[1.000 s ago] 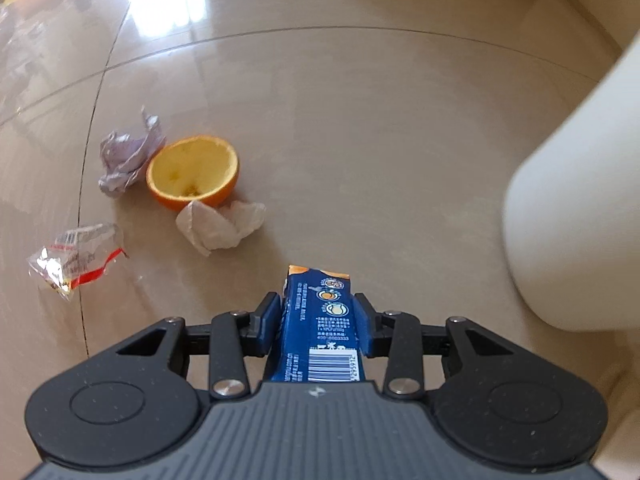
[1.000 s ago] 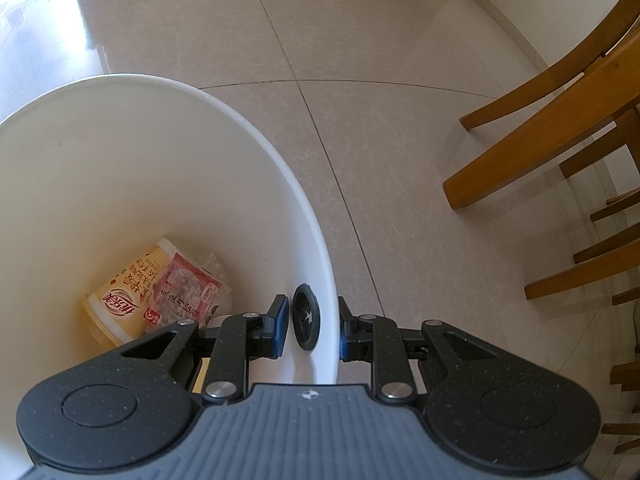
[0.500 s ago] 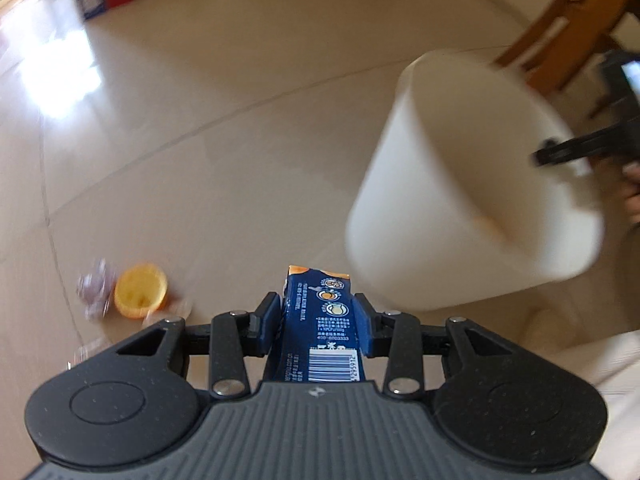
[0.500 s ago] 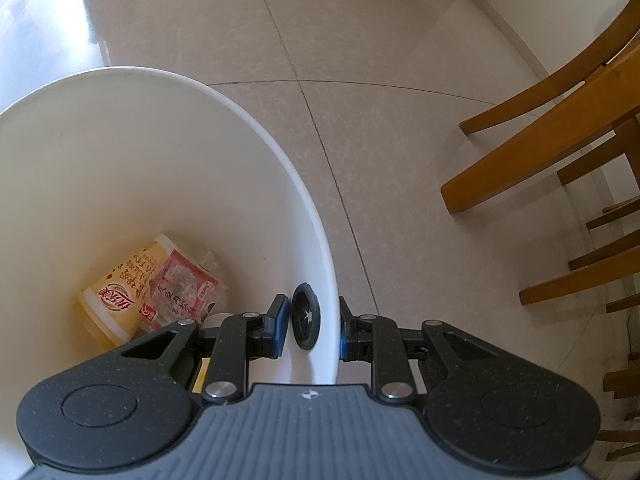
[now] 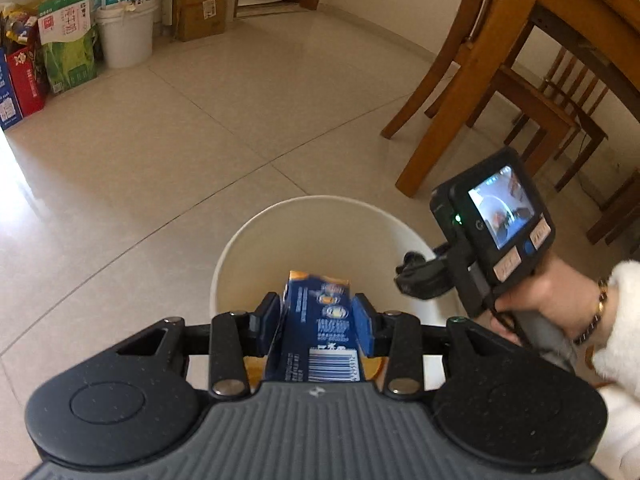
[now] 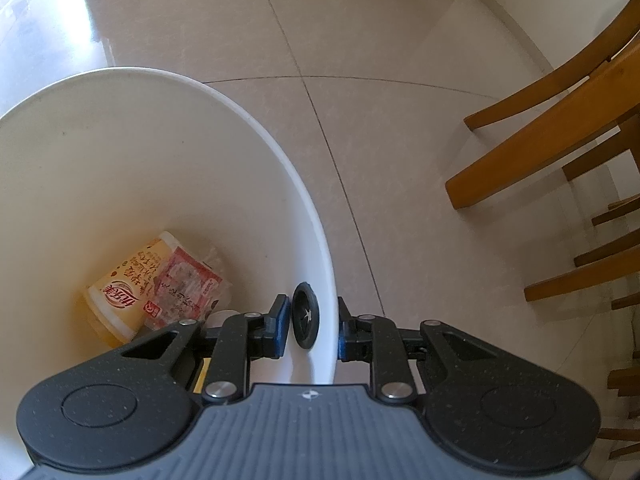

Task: Collect trash
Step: 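Carry the juice carton over the bin and open the left tool, then move the left tool to the white tissue and grasp it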

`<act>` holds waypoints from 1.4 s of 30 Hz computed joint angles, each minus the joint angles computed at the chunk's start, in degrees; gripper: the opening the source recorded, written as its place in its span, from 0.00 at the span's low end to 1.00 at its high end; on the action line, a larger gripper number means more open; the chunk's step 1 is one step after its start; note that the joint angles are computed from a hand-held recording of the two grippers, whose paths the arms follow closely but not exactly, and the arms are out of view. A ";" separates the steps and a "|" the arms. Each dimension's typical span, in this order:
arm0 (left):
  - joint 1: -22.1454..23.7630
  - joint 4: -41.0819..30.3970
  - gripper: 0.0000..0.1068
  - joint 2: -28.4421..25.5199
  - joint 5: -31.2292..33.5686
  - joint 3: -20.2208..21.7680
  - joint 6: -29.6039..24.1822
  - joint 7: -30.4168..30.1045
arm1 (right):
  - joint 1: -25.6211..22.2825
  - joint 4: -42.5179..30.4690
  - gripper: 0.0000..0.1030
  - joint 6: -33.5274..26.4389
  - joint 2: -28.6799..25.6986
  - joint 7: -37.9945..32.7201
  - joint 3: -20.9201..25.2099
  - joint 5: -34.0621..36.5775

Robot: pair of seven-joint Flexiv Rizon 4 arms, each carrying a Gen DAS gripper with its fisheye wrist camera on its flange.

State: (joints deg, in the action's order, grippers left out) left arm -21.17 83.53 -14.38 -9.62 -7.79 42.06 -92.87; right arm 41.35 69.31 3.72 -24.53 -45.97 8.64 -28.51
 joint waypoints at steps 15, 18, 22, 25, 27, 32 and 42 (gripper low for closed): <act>1.38 10.25 0.83 6.17 4.33 2.54 5.06 -4.27 | -2.21 -0.05 0.18 1.68 1.37 0.54 0.97 5.05; 2.81 15.16 0.83 8.94 4.54 3.51 6.25 -6.08 | -2.25 -0.25 0.18 1.74 1.47 0.44 0.92 5.12; 4.83 21.64 0.83 12.40 6.81 4.74 6.94 -10.57 | -2.15 0.13 0.18 1.99 1.62 0.13 0.83 4.42; 6.42 26.98 0.83 15.25 10.85 5.48 8.38 -14.39 | -1.59 0.02 0.19 1.29 1.46 0.14 0.79 3.66; 7.49 30.48 0.84 17.03 13.83 5.64 9.54 -16.99 | -1.49 -0.16 0.19 1.04 1.35 0.27 0.73 3.56; 9.80 41.54 0.84 21.02 17.35 5.96 14.17 -22.62 | -1.09 -0.54 0.19 0.62 0.99 0.17 0.66 3.10; 14.88 45.65 0.84 16.31 32.24 4.10 22.57 -41.98 | -0.66 -0.36 0.20 0.51 0.89 0.15 0.54 2.26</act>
State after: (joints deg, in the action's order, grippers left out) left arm -6.30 129.18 1.93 22.62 -3.69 64.63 -134.86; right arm 40.69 68.95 4.23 -23.63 -45.82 9.18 -26.25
